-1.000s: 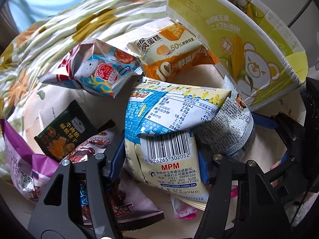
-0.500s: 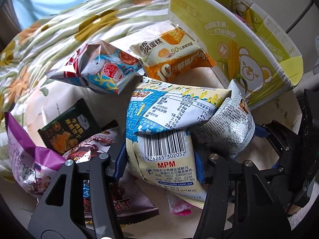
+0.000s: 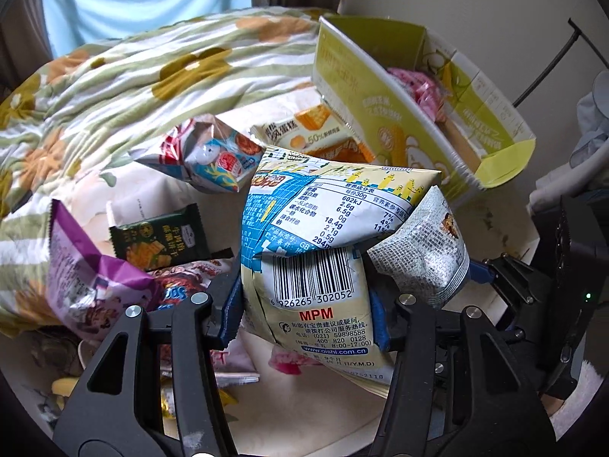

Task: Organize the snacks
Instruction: 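Carry both bags over the yellow box and open both tools to drop them in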

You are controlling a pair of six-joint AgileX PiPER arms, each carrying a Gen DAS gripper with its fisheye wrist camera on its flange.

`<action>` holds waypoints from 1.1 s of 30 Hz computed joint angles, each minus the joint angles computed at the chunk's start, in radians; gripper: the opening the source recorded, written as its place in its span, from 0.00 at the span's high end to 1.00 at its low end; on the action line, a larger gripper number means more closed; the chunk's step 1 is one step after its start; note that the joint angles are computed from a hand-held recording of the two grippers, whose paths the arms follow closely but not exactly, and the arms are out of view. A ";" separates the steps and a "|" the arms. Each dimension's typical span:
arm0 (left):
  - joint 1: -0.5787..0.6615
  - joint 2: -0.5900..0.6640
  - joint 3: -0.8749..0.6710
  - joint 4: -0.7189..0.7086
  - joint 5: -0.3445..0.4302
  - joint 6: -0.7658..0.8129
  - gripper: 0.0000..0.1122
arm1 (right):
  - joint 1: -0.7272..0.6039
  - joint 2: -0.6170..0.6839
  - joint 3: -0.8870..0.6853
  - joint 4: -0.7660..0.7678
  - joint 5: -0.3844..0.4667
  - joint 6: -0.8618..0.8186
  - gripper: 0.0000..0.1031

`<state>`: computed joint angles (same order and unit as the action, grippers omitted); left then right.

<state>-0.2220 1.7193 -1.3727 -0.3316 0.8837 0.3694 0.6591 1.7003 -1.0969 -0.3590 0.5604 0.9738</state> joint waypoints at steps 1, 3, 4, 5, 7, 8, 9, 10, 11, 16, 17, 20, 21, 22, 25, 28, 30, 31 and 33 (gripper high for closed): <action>0.002 -0.016 0.005 -0.003 0.000 -0.002 0.56 | 0.006 -0.012 0.001 -0.002 0.010 0.003 0.31; 0.018 -0.054 0.018 -0.023 0.007 0.006 0.56 | 0.021 -0.045 0.005 -0.010 0.031 0.017 0.31; 0.023 -0.073 0.025 -0.029 0.008 0.005 0.56 | 0.031 -0.065 0.012 -0.021 0.044 0.031 0.31; 0.026 -0.092 0.031 -0.031 0.009 0.000 0.56 | 0.048 -0.073 0.011 -0.032 0.057 0.051 0.31; 0.034 -0.119 0.031 -0.037 0.016 -0.009 0.56 | 0.063 -0.098 -0.001 -0.027 0.087 0.052 0.31; 0.037 -0.135 0.031 -0.038 0.020 -0.014 0.56 | 0.072 -0.123 0.000 -0.026 0.104 0.052 0.31; 0.037 -0.151 0.030 -0.033 0.022 -0.026 0.56 | 0.075 -0.123 -0.024 -0.022 0.123 0.042 0.31; 0.034 -0.164 0.024 -0.025 0.026 -0.043 0.56 | 0.084 -0.143 -0.031 -0.028 0.144 0.042 0.31; 0.033 -0.176 0.015 -0.019 0.034 -0.058 0.56 | 0.096 -0.150 -0.039 -0.039 0.157 0.051 0.31; -0.018 -0.198 -0.063 0.051 0.065 -0.169 0.56 | 0.063 -0.213 -0.119 -0.009 0.244 -0.039 0.31; -0.031 -0.197 -0.081 0.067 0.068 -0.194 0.56 | 0.039 -0.230 -0.130 0.007 0.254 -0.068 0.31; -0.091 -0.178 -0.144 0.125 0.068 -0.288 0.56 | -0.041 -0.274 -0.140 0.044 0.262 -0.155 0.31; -0.116 -0.165 -0.170 0.151 0.068 -0.326 0.56 | -0.079 -0.289 -0.144 0.063 0.267 -0.197 0.31; -0.144 -0.148 -0.200 0.180 0.071 -0.370 0.56 | -0.110 -0.299 -0.148 0.081 0.269 -0.235 0.31; -0.231 -0.080 -0.312 0.249 0.086 -0.484 0.56 | -0.237 -0.320 -0.172 0.174 0.283 -0.390 0.31; -0.317 0.015 -0.444 0.323 0.109 -0.572 0.56 | -0.382 -0.330 -0.196 0.283 0.293 -0.563 0.31; -0.371 0.099 -0.557 0.355 0.136 -0.619 0.56 | -0.455 -0.326 -0.219 0.339 0.309 -0.655 0.31; -0.393 0.141 -0.613 0.367 0.152 -0.637 0.56 | -0.506 -0.320 -0.230 0.379 0.313 -0.716 0.31; -0.437 0.236 -0.741 0.393 0.194 -0.670 0.56 | -0.575 -0.313 -0.244 0.435 0.323 -0.801 0.31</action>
<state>-0.6588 1.9557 -2.1133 0.0610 1.0777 -0.3002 0.0837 1.3876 -1.3407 0.0762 0.8833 0.1730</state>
